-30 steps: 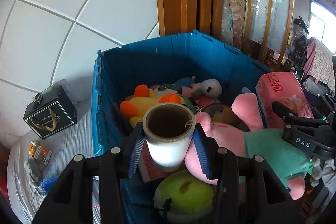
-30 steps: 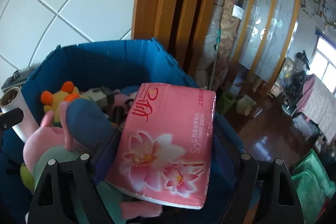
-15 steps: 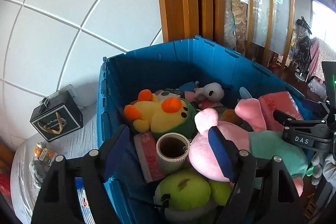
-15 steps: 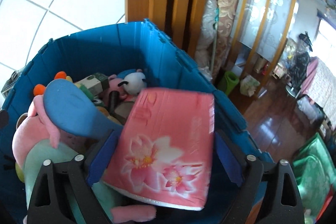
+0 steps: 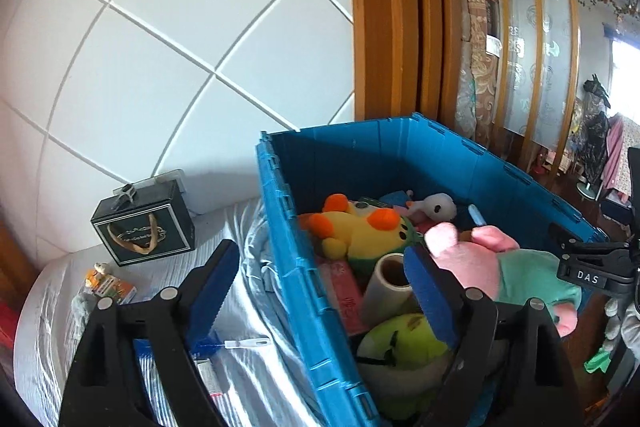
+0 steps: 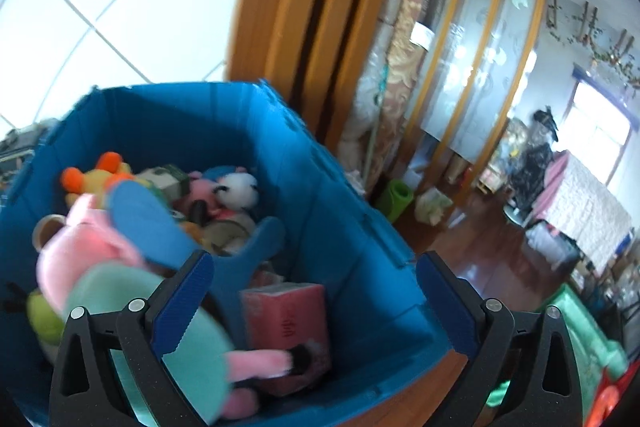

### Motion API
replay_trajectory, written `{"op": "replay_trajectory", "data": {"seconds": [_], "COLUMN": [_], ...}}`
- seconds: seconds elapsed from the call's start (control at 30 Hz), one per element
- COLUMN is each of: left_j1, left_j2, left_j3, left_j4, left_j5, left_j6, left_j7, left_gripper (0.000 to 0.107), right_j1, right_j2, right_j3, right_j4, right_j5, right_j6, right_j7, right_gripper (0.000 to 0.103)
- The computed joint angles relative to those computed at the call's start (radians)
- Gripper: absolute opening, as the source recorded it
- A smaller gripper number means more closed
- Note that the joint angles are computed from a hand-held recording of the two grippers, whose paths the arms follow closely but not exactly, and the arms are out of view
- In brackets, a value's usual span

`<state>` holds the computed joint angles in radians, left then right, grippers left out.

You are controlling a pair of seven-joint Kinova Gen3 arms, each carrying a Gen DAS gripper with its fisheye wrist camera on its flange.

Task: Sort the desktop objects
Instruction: 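Return both tools to the two medicine boxes beside the duster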

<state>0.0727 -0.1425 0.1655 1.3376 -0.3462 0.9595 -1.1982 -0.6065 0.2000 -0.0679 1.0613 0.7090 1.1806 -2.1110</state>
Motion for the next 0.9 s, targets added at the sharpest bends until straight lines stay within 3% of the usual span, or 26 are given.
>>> {"op": "replay_trajectory", "data": {"seconds": [0.23,0.47,0.67,0.9], "left_j1": [-0.087,-0.176,-0.240,-0.312], "left_j2": [-0.119,-0.210,-0.204,-0.154], "left_j3": [-0.133,-0.318,-0.475,-0.559], "left_j4": [0.131,0.257,0.310,0.415], "left_j5": [0.104,0.216,0.314,0.402], "left_j6": [-0.060,-0.095,-0.075,-0.104], "left_j7": [-0.099,-0.284,-0.435,-0.578], "left_gripper": [0.089,0.089,0.089,0.089], "right_j1": [-0.077,-0.233,-0.345,-0.376], "right_j2": [-0.025,0.017,0.096,0.232], "right_j3": [-0.060,-0.100,-0.109,-0.108], "right_j4": [-0.002,-0.053,-0.119,-0.179], "right_j5": [-0.025,0.003,-0.069,-0.254], "right_j6": [-0.069,-0.133,-0.191,-0.201], "right_j7": [-0.033,-0.066,-0.014,0.081], "right_gripper": [0.103,0.103,0.103,0.103]}}
